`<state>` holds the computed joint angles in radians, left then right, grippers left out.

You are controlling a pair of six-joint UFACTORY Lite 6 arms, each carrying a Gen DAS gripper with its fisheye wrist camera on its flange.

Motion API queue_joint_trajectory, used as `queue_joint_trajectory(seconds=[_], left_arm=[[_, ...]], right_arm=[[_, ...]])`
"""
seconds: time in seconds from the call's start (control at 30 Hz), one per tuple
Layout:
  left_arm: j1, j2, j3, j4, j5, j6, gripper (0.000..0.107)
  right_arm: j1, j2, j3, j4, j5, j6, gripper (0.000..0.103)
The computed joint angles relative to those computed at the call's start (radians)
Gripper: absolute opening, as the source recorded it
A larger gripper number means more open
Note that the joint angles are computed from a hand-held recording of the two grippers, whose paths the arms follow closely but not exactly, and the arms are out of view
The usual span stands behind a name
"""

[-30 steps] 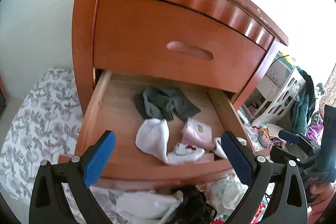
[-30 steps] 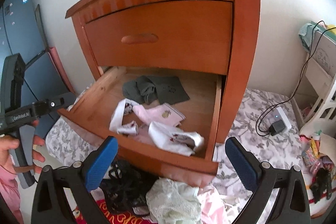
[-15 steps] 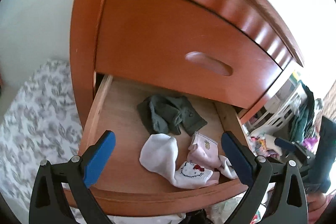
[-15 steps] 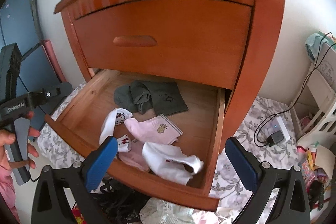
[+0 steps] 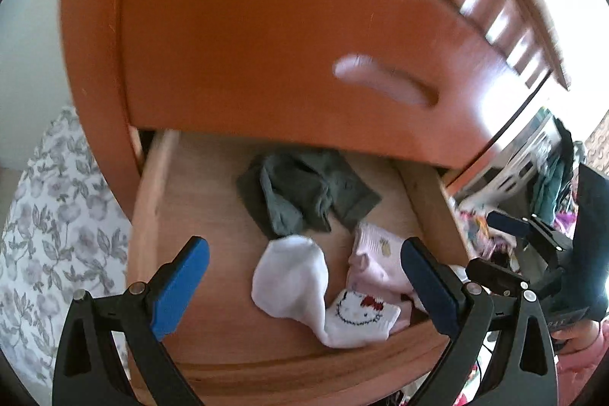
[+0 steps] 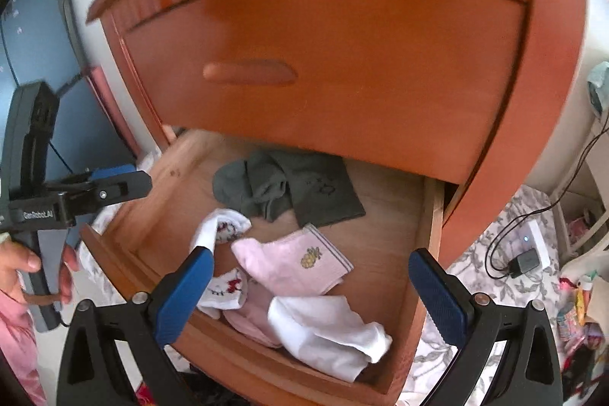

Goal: Take underwear out of drawer
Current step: 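Move both open grippers back into the drawer over the socks, then grasp the white Hello Kitty sock with the left gripper while the right grasps the pink sock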

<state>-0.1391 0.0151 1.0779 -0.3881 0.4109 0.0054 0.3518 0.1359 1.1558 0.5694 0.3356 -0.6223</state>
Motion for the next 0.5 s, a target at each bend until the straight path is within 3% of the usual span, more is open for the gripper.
queue_joint_trajectory(seconds=[0.1, 0.17, 0.33, 0.5], left_arm=[[-0.017, 0.078, 0.058, 0.042, 0.048, -0.045, 0.101], [-0.028, 0.129, 0.095, 0.044, 0.082, -0.050, 0.100], [-0.054, 0.238, 0.181, 0.109, 0.132, -0.112, 0.100], [-0.054, 0.318, 0.251, 0.133, 0.169, -0.155, 0.100]], right_arm=[[-0.003, 0.065, 0.056, -0.058, 0.054, 0.059, 0.101], [-0.005, 0.099, 0.082, -0.104, 0.084, 0.103, 0.092], [0.008, 0.163, 0.136, -0.155, 0.124, 0.149, 0.089], [0.055, 0.221, 0.197, -0.170, 0.150, 0.160, 0.080]])
